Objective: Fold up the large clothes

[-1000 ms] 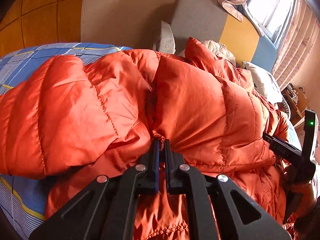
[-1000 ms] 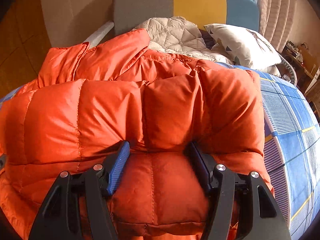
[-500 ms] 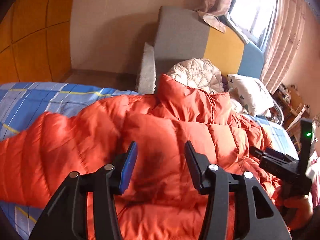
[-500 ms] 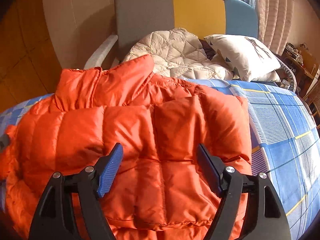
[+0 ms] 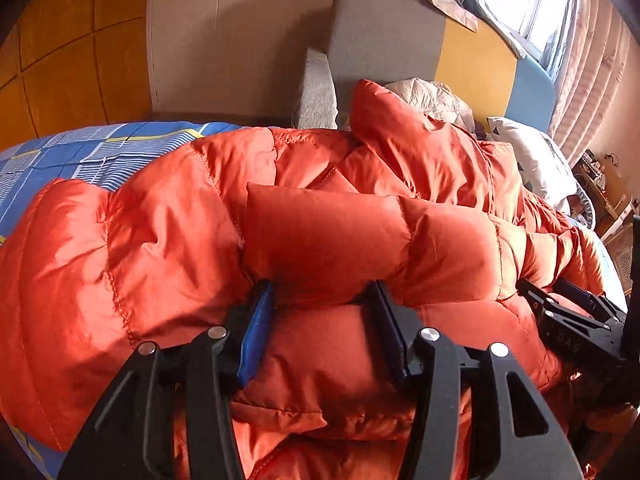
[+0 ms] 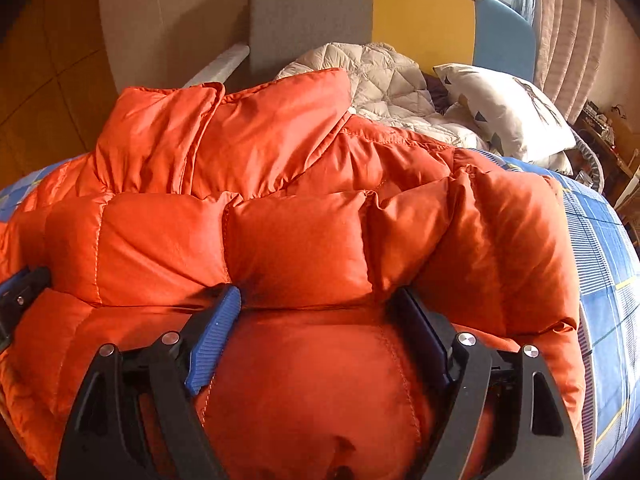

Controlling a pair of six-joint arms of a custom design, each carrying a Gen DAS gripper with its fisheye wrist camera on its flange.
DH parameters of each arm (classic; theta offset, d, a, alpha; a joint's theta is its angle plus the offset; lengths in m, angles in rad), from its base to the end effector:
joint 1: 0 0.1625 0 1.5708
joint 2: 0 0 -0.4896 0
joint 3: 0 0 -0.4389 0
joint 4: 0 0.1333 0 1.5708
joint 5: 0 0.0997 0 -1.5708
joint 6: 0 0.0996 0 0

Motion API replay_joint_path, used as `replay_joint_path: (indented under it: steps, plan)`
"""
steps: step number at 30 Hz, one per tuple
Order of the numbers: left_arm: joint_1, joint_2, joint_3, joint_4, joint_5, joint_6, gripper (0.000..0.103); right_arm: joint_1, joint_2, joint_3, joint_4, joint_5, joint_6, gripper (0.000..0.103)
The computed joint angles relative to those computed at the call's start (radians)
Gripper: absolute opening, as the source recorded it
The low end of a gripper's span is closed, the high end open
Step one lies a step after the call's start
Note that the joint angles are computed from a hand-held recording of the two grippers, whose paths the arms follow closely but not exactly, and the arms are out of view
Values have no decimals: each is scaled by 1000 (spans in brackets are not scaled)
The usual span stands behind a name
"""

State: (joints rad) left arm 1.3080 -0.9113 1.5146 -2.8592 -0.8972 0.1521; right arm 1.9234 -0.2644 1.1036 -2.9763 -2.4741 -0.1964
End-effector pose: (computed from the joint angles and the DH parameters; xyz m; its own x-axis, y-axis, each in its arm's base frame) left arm -0.0160 -0.8116 0.3032 -0.8169 -0.0628 -0.5733 0.3287 0.7661 -0.5523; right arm 0.3566 -0.8097 -0.0347 -0.6556 0.0236 0.7547 -0.4276 0.8122 -0.3969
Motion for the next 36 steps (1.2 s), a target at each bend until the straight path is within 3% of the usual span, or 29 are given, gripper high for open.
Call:
replay_joint_path:
  steps: [4,7,13,22,28,33,36]
  plan:
    - [-5,-10,-2,32,10,-24,53,2,-2,-4,22,-12,9,83]
    - [-25,-49,50,-35,38,-44,75,7,-36,10,104,-9,85,90]
    - [-39,-157,169,-87,40,-111,75,37,-101,116,68,2,119,90]
    - [-22,-354,375,-140,125,-210,75,88,-145,254,-17,-27,75,90]
    - [43,-486,437,-118,238,-269,74,91,-157,299,-36,-100,122,90]
    - [115,-547,424,-106,346,-306,74,83,-167,307,-17,-122,189,90]
    - [170,-575,395,-56,377,-395,74,85,-158,298,-15,-130,178,90]
